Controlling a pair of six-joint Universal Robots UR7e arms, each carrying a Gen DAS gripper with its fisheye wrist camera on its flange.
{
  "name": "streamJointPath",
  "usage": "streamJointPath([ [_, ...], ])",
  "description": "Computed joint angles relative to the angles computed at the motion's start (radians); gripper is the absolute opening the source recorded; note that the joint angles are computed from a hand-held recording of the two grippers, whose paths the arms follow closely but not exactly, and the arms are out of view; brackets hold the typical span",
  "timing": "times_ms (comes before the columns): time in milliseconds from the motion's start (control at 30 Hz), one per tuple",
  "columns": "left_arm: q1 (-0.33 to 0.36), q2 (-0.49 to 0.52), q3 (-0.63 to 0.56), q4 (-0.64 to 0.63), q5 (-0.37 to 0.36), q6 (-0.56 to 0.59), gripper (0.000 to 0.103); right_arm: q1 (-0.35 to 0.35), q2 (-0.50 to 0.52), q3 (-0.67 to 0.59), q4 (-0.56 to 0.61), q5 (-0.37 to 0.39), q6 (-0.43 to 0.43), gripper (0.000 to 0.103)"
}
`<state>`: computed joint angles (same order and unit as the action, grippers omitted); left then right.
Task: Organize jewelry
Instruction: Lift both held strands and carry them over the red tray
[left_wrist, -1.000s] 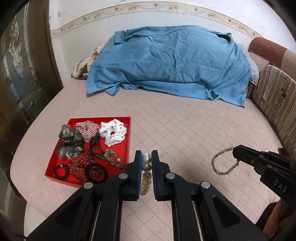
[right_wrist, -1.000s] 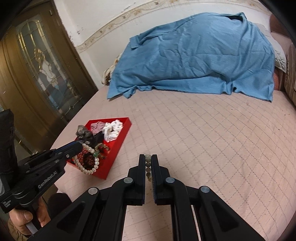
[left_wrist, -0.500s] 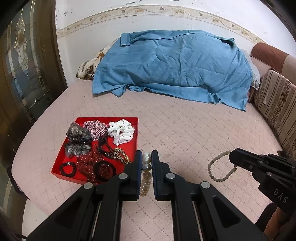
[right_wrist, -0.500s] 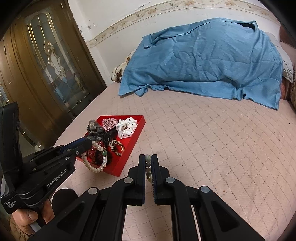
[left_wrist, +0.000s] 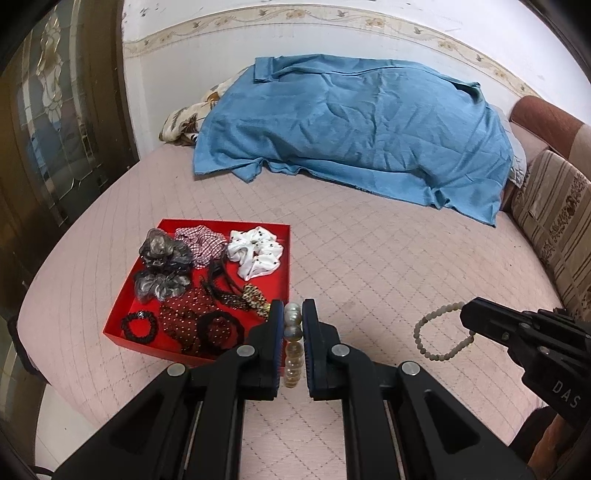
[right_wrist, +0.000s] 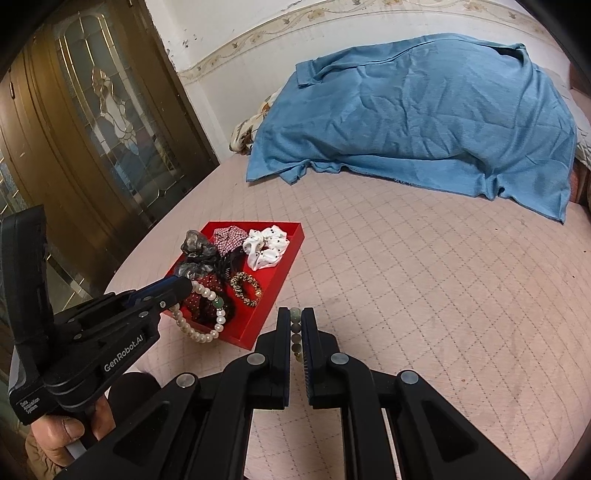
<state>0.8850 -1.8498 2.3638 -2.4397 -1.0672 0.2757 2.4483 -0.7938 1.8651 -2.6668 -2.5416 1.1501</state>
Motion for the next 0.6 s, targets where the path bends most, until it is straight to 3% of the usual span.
streamJointPath([
  [600,0.216,0.126,-0.164,-0.059,-0.050,0.035,0.010,-0.050,0.077,-0.086,-0.068,0.077,-0.125,0.007],
])
